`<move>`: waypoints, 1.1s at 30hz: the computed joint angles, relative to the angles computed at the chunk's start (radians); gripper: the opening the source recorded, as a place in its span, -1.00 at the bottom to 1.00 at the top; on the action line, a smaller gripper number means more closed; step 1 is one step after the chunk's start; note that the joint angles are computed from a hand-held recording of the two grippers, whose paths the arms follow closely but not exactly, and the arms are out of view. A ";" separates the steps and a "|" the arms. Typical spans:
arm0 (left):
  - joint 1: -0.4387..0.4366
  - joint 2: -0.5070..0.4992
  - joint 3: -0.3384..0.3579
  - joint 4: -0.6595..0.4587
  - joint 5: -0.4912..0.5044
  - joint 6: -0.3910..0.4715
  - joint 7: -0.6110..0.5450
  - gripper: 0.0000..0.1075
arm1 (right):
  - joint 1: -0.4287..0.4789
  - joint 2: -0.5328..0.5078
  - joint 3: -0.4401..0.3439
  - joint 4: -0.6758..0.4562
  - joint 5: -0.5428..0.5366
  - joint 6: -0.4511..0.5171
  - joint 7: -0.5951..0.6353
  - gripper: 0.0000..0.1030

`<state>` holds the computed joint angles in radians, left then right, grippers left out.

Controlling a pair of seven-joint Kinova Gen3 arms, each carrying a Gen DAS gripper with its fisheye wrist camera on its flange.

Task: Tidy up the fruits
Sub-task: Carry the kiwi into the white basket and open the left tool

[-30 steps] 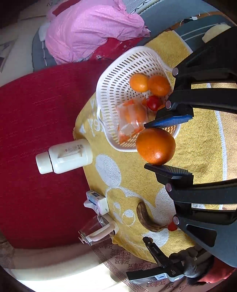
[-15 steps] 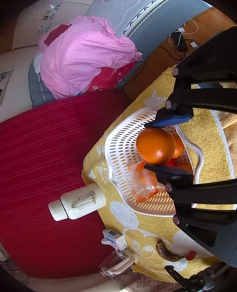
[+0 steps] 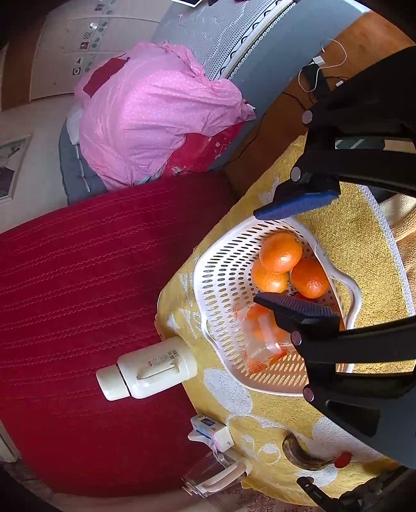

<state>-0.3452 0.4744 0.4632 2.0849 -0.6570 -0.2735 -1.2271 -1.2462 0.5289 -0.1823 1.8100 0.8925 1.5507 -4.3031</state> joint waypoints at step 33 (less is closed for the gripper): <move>-0.190 0.016 0.677 0.098 0.065 0.191 -0.173 -0.50 | -0.039 -0.031 -0.048 0.121 0.053 0.006 -0.112 0.22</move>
<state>-0.5347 0.4906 1.1405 2.1827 -0.5920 -0.0820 -1.4002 -1.2848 0.4980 -0.2305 1.9312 0.9453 1.5571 -4.4155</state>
